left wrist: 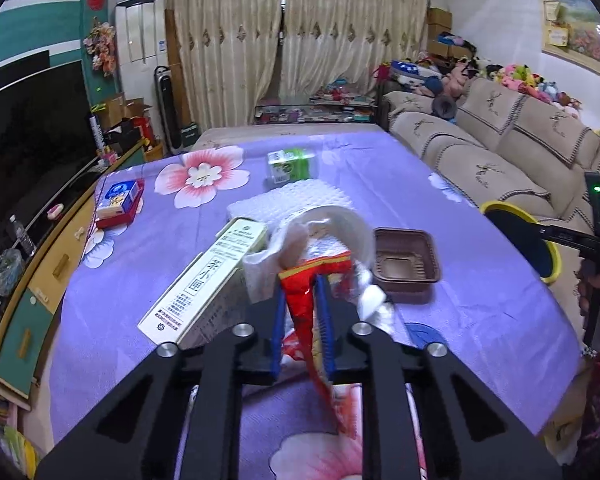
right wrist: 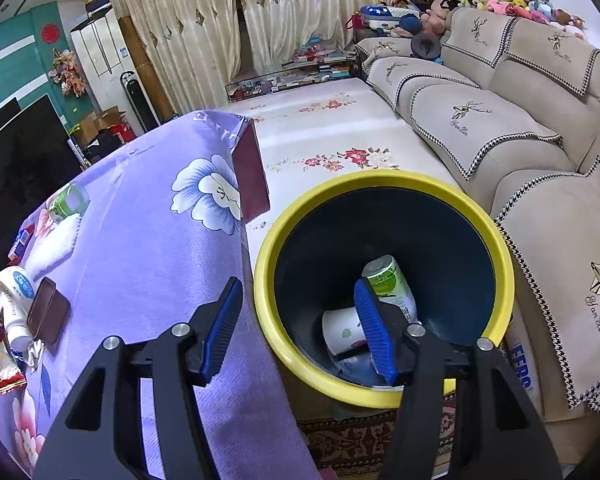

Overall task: Collect trash
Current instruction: 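Grasp the red snack bag with the left gripper, then carry the snack bag over the bin and release it with the left gripper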

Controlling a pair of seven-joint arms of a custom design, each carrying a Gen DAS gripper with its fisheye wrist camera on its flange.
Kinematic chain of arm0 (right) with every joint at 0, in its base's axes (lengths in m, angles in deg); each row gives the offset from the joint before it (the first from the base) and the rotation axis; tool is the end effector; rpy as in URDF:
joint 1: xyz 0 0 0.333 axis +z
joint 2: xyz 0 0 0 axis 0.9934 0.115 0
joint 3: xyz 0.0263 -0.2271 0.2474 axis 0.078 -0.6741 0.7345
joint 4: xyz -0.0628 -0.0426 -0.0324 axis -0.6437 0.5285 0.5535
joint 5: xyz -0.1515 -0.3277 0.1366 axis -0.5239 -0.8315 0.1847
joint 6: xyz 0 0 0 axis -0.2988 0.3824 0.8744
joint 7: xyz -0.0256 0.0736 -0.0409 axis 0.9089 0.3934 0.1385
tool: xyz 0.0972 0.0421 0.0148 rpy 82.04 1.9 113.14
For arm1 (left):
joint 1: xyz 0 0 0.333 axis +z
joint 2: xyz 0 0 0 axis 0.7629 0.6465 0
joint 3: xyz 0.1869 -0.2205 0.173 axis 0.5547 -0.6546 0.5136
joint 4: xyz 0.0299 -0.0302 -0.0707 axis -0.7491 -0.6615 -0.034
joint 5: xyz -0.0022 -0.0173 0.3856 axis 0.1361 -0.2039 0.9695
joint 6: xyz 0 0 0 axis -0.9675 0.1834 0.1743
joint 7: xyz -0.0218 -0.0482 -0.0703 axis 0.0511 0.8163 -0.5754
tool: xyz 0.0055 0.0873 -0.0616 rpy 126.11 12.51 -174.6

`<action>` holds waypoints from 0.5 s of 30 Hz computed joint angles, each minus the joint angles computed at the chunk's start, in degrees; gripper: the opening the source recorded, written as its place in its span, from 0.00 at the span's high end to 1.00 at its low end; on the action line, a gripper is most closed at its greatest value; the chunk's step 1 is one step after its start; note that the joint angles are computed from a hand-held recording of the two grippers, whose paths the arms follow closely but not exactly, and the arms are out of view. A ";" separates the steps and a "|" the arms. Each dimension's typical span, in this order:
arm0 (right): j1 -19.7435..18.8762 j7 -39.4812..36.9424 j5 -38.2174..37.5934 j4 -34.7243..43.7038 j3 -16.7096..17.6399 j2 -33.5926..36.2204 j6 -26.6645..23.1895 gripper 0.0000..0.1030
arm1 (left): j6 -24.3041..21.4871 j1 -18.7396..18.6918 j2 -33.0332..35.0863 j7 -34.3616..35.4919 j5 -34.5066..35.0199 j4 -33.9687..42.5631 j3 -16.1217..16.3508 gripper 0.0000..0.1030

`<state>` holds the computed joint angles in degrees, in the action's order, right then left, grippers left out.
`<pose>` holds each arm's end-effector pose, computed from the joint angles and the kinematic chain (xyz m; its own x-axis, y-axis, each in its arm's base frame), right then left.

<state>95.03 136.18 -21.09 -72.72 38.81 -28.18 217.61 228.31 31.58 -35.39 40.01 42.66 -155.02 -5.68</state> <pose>0.6026 0.0298 0.3828 -0.3514 -0.9171 -0.1882 -0.6432 0.3826 -0.6632 0.6389 -0.2277 0.4060 -0.3710 -0.9286 -0.0078 -0.5898 0.2421 -0.7704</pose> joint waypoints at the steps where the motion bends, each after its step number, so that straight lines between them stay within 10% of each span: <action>1: 0.13 0.21 -0.19 -0.15 -0.20 -0.13 0.15 0.46 | 0.05 0.88 -0.76 0.52 0.05 -0.70 -1.21 0.91; 9: 1.59 3.63 -3.84 -0.78 -2.29 -1.12 1.26 0.46 | 0.08 10.51 -4.48 6.56 -1.57 -3.04 -14.40 0.91; 15: 2.89 14.07 -15.19 -1.77 -5.01 -3.98 0.75 0.46 | -3.37 9.85 -1.50 10.75 -2.47 2.83 -17.53 0.91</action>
<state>97.92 150.25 -36.29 -74.49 33.80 -32.16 218.36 224.94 41.43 -36.89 50.76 40.19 -152.19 -23.22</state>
